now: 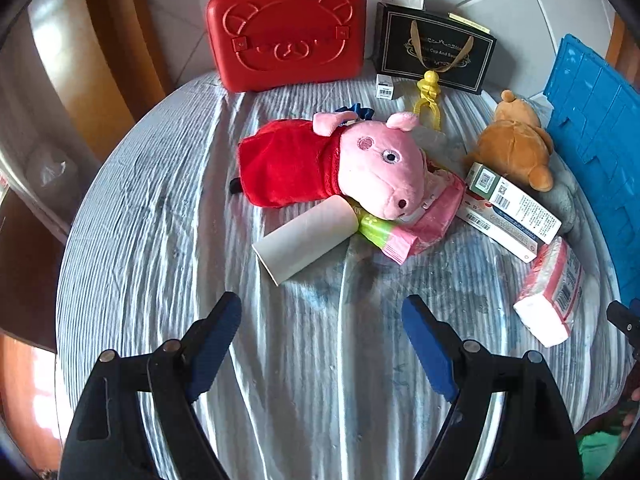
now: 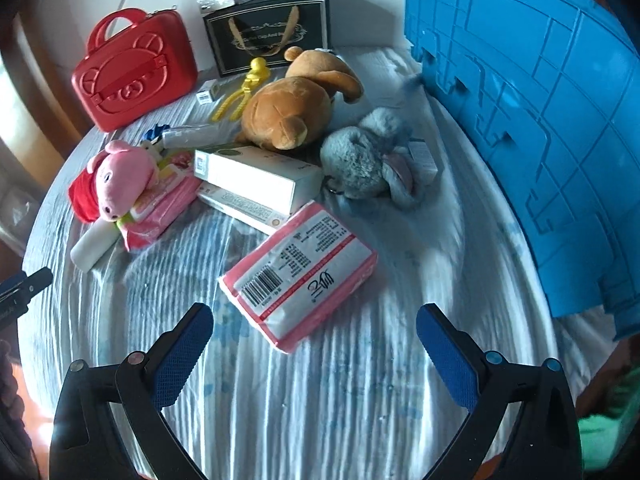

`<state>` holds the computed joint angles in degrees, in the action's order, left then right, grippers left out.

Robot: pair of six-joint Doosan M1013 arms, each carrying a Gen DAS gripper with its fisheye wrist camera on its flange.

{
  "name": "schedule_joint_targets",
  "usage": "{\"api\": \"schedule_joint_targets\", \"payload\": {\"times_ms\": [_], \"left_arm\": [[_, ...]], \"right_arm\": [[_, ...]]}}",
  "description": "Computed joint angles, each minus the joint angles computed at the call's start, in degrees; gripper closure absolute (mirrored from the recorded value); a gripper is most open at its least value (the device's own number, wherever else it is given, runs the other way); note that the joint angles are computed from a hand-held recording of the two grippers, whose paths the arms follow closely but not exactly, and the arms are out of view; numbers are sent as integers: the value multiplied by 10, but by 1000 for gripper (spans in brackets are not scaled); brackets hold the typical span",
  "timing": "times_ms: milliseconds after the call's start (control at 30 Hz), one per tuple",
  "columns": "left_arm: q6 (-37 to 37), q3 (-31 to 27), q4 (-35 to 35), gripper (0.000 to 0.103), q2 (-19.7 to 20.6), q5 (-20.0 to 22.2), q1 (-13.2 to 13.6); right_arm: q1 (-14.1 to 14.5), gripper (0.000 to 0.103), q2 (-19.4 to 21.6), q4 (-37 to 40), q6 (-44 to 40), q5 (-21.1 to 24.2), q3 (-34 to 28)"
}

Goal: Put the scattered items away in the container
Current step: 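Grasp the white cardboard tube with the left tool while the right tool grasps the pink-and-white tissue pack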

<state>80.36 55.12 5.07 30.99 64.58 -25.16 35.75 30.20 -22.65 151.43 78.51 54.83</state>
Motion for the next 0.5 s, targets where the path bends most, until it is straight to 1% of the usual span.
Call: {"api": "schedule_joint_targets", "payload": {"times_ms": [100, 233, 400, 500], "left_arm": [[77, -30, -33, 20, 28, 5, 17], [157, -65, -63, 20, 64, 17, 35], [213, -85, -88, 20, 89, 22, 46], [238, -92, -106, 20, 100, 31, 50]], "right_arm": [[11, 0, 20, -10, 71, 20, -21], [22, 0, 53, -20, 143, 69, -63], [29, 0, 75, -49, 230, 100, -84], [25, 0, 83, -53, 267, 104, -88]]}}
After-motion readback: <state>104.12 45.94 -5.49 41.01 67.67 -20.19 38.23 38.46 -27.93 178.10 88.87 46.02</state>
